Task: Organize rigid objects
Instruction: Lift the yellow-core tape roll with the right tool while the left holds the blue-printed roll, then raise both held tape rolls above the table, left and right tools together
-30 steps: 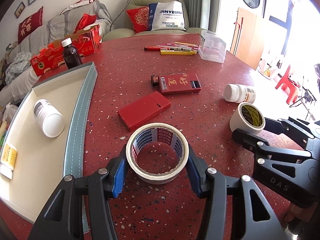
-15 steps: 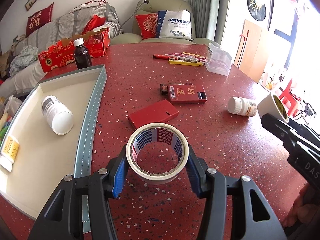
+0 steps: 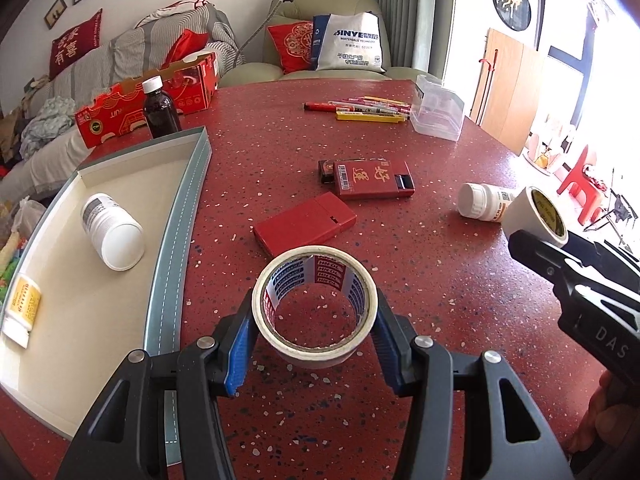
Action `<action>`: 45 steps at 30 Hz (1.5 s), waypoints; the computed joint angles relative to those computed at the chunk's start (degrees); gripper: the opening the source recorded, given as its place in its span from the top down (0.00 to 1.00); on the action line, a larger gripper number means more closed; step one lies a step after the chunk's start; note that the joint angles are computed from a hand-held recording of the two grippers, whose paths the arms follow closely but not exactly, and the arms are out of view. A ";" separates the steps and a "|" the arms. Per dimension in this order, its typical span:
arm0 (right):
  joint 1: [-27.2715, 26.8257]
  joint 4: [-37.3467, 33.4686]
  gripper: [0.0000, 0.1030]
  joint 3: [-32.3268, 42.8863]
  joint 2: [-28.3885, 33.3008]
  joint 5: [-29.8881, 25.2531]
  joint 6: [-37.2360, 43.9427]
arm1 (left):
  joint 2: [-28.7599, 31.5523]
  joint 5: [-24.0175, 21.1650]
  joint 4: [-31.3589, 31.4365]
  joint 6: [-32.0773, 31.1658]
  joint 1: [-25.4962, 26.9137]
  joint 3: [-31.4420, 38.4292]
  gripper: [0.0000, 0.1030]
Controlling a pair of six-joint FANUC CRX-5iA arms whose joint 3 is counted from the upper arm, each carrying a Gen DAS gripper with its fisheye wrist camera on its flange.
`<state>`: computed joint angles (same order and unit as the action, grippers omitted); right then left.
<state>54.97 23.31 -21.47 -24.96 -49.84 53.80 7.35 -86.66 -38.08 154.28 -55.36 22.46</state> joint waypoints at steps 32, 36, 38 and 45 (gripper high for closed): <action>0.64 0.72 0.52 0.02 0.31 -0.25 0.69 | 0.57 -0.98 -0.79 -0.84 -0.66 0.94 0.45; 0.67 1.13 0.52 -0.19 0.15 -0.05 0.24 | 0.63 -1.03 -0.70 -1.08 -0.61 1.00 0.45; 0.69 1.57 0.52 -0.53 -0.20 0.28 -0.31 | 0.70 -1.09 -0.52 -1.47 -0.47 1.07 0.45; -2.66 2.03 0.52 -4.29 -5.08 5.31 -7.83 | 1.46 -0.14 1.36 -3.19 0.53 2.95 0.45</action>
